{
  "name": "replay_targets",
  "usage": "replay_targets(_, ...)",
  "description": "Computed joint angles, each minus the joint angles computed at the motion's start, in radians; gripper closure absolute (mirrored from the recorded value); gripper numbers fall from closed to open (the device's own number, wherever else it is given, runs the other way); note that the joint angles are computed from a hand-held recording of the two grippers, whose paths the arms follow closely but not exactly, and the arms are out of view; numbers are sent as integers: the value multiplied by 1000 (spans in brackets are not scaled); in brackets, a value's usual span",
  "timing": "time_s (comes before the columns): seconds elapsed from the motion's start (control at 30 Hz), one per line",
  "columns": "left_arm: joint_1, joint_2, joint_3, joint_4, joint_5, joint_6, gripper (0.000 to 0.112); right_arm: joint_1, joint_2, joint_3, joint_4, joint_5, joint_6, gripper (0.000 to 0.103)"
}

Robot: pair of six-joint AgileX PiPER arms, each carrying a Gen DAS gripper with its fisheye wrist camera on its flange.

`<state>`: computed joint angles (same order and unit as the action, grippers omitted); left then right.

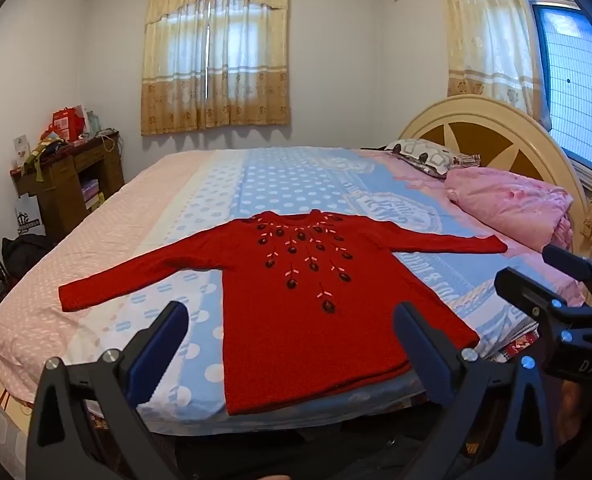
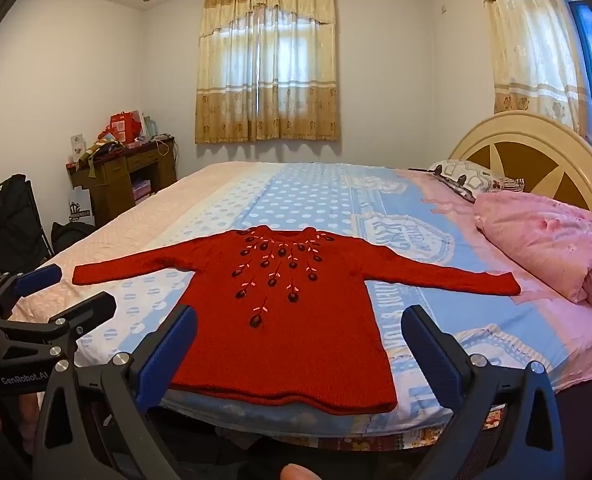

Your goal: Fold small clothes

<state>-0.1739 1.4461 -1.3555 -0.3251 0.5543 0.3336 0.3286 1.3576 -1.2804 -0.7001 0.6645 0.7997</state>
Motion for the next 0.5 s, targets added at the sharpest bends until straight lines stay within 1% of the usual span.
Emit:
replay_targets(0.17, 0, 5, -5, 29, -8, -17, 9, -13, 1, 4, 8, -12, -6, 1)
replay_targets(0.2, 0, -1, 12, -9, -14, -6, 9, -4, 3, 10, -15, -10, 15, 1)
replay_targets(0.27, 6, -1, 13, -20, -11, 7, 9, -1, 2, 10, -15, -6, 17, 1)
replay_targets(0.3, -8, 3, 9, 18, -13, -26, 9, 1, -3, 16, -22, -12, 25, 1)
replay_targets(0.33, -9, 4, 9, 23, -15, -30, 9, -16, -5, 63, -36, -51, 48, 1)
replay_targets(0.37, -8, 6, 9, 19, -17, -26, 9, -10, -4, 83, -65, -61, 81, 1)
replay_targets(0.4, -2, 4, 4, 7, -7, -13, 9, -9, -7, 91, -65, -63, 80, 1)
replay_targets(0.43, -1, 6, 3, 8, -7, -12, 9, -26, 5, 62, -26, -59, 38, 1)
replay_targets(0.5, -2, 3, 5, 9, -7, -15, 9, -20, 1, 69, -33, -58, 47, 1)
